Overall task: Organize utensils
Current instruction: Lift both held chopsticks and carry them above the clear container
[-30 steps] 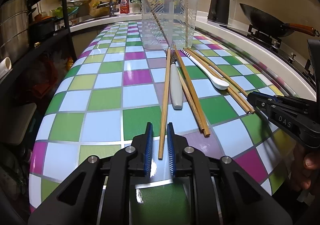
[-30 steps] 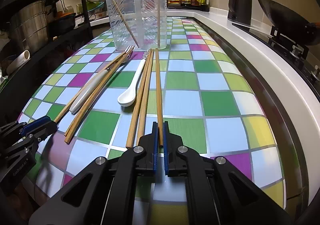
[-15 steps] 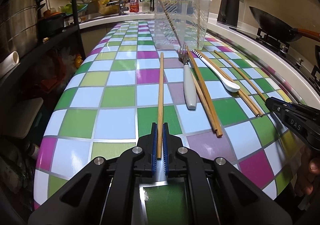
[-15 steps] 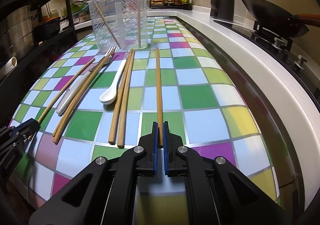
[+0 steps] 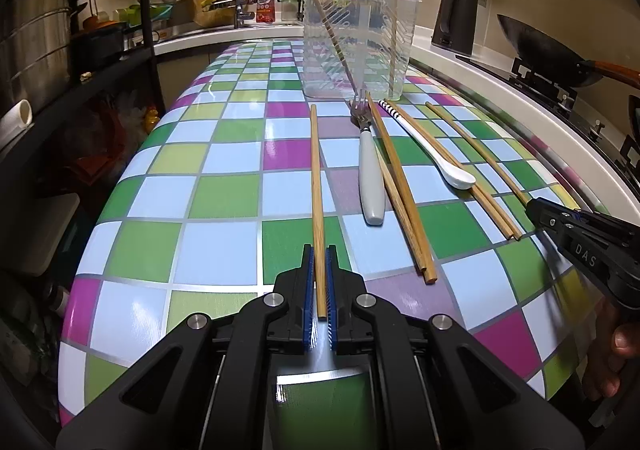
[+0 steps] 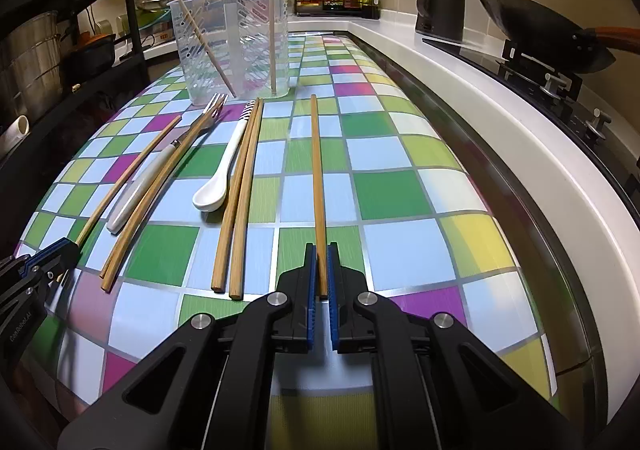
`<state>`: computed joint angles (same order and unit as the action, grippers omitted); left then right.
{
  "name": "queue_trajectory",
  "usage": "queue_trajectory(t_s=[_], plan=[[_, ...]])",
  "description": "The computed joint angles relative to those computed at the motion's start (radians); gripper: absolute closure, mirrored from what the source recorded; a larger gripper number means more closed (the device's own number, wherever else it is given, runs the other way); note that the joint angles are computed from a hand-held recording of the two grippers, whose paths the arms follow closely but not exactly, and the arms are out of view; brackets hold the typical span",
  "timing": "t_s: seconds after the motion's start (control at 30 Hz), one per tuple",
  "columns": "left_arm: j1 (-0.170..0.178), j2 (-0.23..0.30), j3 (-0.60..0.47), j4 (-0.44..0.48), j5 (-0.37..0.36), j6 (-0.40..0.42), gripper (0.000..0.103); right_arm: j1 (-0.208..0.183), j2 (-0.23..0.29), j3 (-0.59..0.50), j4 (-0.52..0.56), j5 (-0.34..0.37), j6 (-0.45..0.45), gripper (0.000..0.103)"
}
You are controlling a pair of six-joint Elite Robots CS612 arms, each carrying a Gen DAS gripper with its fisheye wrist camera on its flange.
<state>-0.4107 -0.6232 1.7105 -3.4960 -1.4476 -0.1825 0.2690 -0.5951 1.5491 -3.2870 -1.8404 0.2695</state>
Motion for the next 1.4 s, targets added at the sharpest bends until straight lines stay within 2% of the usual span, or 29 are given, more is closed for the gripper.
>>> queue_trajectory(t_s=[0.23, 0.47, 0.67, 0.87, 1.4], plan=[[0.003, -0.005, 0.006, 0.009, 0.013, -0.018, 0.097, 0.000, 0.001, 0.006, -0.017, -0.002, 0.017, 0.098], [0.003, -0.005, 0.003, 0.011, 0.009, -0.026, 0.097, 0.024, 0.000, 0.033, -0.058, -0.076, 0.038, 0.097], [0.001, -0.005, 0.000, 0.017, 0.009, -0.027, 0.097, 0.016, -0.010, 0.029, -0.013, -0.054, 0.054, 0.097], [0.001, -0.005, -0.002, 0.021, 0.011, -0.025, 0.097, 0.017, -0.010, 0.013, 0.028, -0.061, 0.040, 0.097], [-0.002, -0.003, -0.008, 0.023, 0.013, -0.017, 0.097, 0.011, 0.002, 0.021, -0.048, -0.039, 0.053, 0.098]])
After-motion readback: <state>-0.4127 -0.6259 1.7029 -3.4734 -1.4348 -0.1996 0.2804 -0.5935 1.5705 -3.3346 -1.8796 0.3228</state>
